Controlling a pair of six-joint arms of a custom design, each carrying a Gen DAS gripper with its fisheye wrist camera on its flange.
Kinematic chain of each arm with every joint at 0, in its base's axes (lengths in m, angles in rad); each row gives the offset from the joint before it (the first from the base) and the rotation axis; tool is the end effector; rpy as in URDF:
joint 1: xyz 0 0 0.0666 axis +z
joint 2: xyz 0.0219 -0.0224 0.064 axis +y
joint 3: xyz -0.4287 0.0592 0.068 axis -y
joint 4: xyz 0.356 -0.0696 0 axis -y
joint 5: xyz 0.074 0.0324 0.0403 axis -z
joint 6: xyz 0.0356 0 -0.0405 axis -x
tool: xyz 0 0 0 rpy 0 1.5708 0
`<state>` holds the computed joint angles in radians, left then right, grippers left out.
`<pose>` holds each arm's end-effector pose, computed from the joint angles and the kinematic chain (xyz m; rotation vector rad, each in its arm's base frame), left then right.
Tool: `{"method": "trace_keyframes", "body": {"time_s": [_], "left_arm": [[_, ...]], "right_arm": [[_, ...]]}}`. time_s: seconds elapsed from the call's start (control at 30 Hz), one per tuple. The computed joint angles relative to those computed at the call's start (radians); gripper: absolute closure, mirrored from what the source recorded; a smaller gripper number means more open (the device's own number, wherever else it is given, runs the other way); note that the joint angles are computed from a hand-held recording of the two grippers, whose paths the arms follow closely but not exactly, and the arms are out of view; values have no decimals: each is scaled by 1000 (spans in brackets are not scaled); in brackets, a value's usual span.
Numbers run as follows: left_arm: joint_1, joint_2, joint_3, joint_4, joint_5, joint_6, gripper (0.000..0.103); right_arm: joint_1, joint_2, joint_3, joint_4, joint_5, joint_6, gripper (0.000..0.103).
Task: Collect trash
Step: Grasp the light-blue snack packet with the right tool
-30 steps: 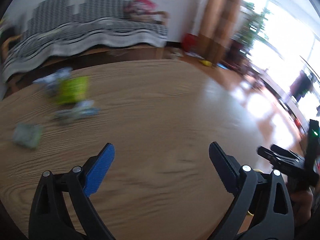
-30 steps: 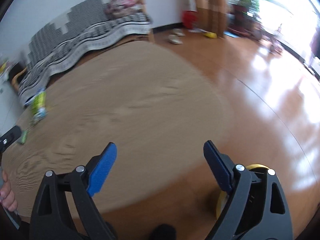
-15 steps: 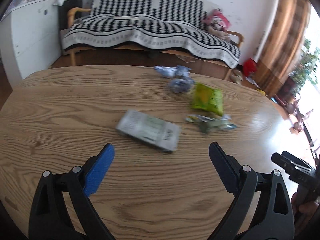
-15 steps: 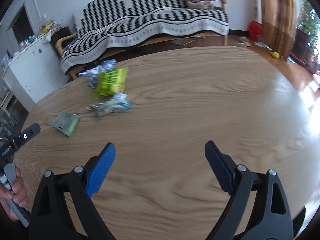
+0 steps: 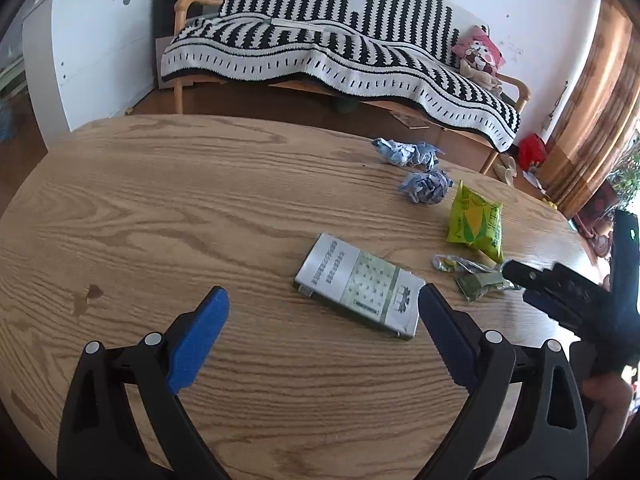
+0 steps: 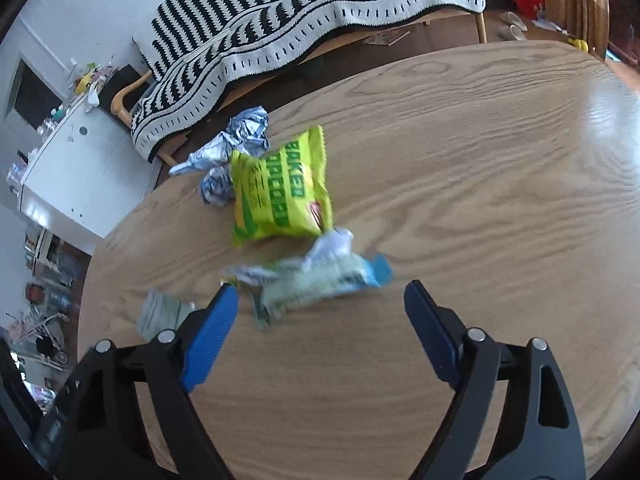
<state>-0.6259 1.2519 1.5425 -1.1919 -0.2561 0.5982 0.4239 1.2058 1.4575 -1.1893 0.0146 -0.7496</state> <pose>0.2970 -0.2041 0.5759 -0.0756 2.4443 -0.2308 0.3120 0.1398 0.5555 0.4227 2.5349 0.4505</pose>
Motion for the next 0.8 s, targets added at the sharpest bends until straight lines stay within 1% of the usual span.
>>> {"method": "trace_keyframes", "body": {"time_s": [0.03,0.1,0.13,0.2,0.27,0.3,0.4,0.43,0.47,0.5,0.57,0.67,0.73,0.8], "left_arm": [[-1,5,2,2,-11,-5,10],[0,14,2,-1,-26,-9,10],[4,20,1,-1,-28,-15,10],[14,33,-2,-3,-24,-24,10],[23,42,-5,-7,-12,-26,10],[29,49,-6,-9,0,-25,10],[45,63,-3,-16,26,-10,10],[52,67,0,-17,37,5,10],[57,74,6,-22,42,22,10],[57,80,12,-25,42,34,10],[55,102,31,-37,35,54,10],[45,136,60,-64,6,67,10],[44,160,79,-90,5,82,10],[46,181,91,-108,13,104,10]], "right_arm": [[3,14,7,-3,7,3,28],[6,28,8,-7,17,8,42],[20,32,13,-17,49,18,44],[24,36,19,-31,47,40,61],[31,28,17,-38,50,53,71],[36,23,17,-46,61,68,72],[34,10,17,-60,63,83,72],[28,3,13,-61,54,82,71],[27,2,11,-60,46,79,62],[26,-3,7,-57,37,77,46],[39,-9,4,-61,53,79,29],[64,-4,18,-86,83,94,25],[86,3,27,-119,120,94,24],[104,8,31,-142,138,94,24]]}}
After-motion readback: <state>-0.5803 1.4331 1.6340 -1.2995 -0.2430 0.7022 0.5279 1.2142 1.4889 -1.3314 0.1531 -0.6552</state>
